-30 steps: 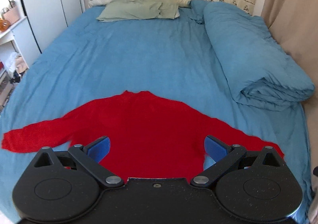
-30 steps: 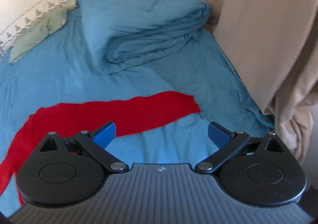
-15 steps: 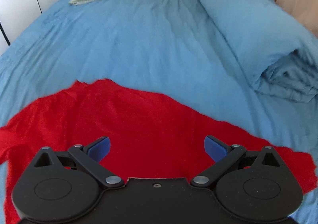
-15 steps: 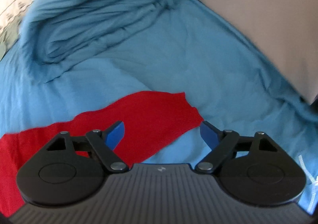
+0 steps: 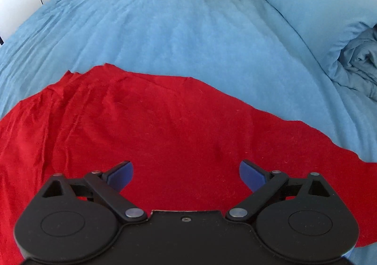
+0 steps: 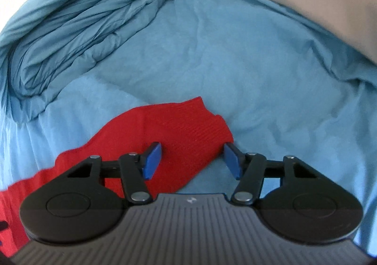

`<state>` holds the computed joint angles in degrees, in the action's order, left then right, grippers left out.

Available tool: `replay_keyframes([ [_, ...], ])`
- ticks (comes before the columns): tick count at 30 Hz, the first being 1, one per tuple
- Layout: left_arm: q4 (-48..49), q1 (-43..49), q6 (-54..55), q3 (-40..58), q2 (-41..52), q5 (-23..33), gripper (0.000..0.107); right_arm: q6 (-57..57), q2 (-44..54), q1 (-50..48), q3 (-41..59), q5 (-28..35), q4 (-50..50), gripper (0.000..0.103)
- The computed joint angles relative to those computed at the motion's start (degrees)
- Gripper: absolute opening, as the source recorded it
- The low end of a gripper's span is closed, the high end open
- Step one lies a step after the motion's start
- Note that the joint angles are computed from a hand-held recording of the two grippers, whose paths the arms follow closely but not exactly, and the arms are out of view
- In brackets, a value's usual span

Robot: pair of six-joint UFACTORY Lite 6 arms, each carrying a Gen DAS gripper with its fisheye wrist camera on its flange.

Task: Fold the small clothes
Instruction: 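Lower the right tool to the sweater's sleeve cuff and close on it, then lift the sleeve cuff with the right tool and lay it across the body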

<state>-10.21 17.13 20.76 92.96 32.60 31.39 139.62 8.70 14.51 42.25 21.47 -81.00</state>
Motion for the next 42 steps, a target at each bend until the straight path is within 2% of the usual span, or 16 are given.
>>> replay_keyframes([
  [2,0.17,-0.37,-0.54,-0.04,0.29,-0.31,0.099,1.86,0.41,0.34,0.23,0.24,-0.85,0.07],
  [7,-0.9,-0.56,-0.03,-0.59,0.14,-0.17,0.099,-8.02,-1.83,3.58,1.65,4.08,14.72,0.069],
  [12,-1.32,-0.55,0.65,-0.54,0.12,0.03,0.099,-0.61,0.16,4.2,1.26,3.23,10.27,0.068],
  [14,-1.89,-0.37,1.31,-0.4,0.29,-0.17,0.099,6.36,1.06,2.85,1.14,2.17,2.73,0.06],
  [16,-1.94,-0.36,1.61,-0.56,0.41,-0.65,0.099,12.09,1.7,1.05,1.25,0.44,-4.61,0.037],
  [18,-2.04,-0.24,2.04,-0.29,1.12,-0.99,0.099,14.83,2.74,0.12,2.12,-0.37,-9.2,0.025],
  [22,-1.28,-0.37,0.88,0.34,2.46,-0.08,0.096,11.33,1.83,1.91,3.03,2.17,-7.7,0.023],
  [29,-4.79,1.8,4.61,2.59,2.77,2.45,0.096,0.45,-3.47,8.5,6.71,6.39,-0.26,0.023],
  [32,-7.07,4.58,7.67,4.72,2.11,4.98,0.096,-4.46,-2.41,13.27,12.83,8.22,2.08,0.023],
  [36,-9.68,10.38,12.49,11.4,3.65,9.95,0.096,-10.75,5.1,20.82,26.92,9.76,5.09,0.023],
  [39,-11.06,16.18,15.35,20.62,7.71,14.79,0.096,-17.38,15.34,26.07,42.78,10.5,10.0,0.023],
  [42,-11.39,23.04,16.25,36.24,15.9,21.46,0.096,-23.3,27.7,30.49,60.77,8.94,13.23,0.023],
])
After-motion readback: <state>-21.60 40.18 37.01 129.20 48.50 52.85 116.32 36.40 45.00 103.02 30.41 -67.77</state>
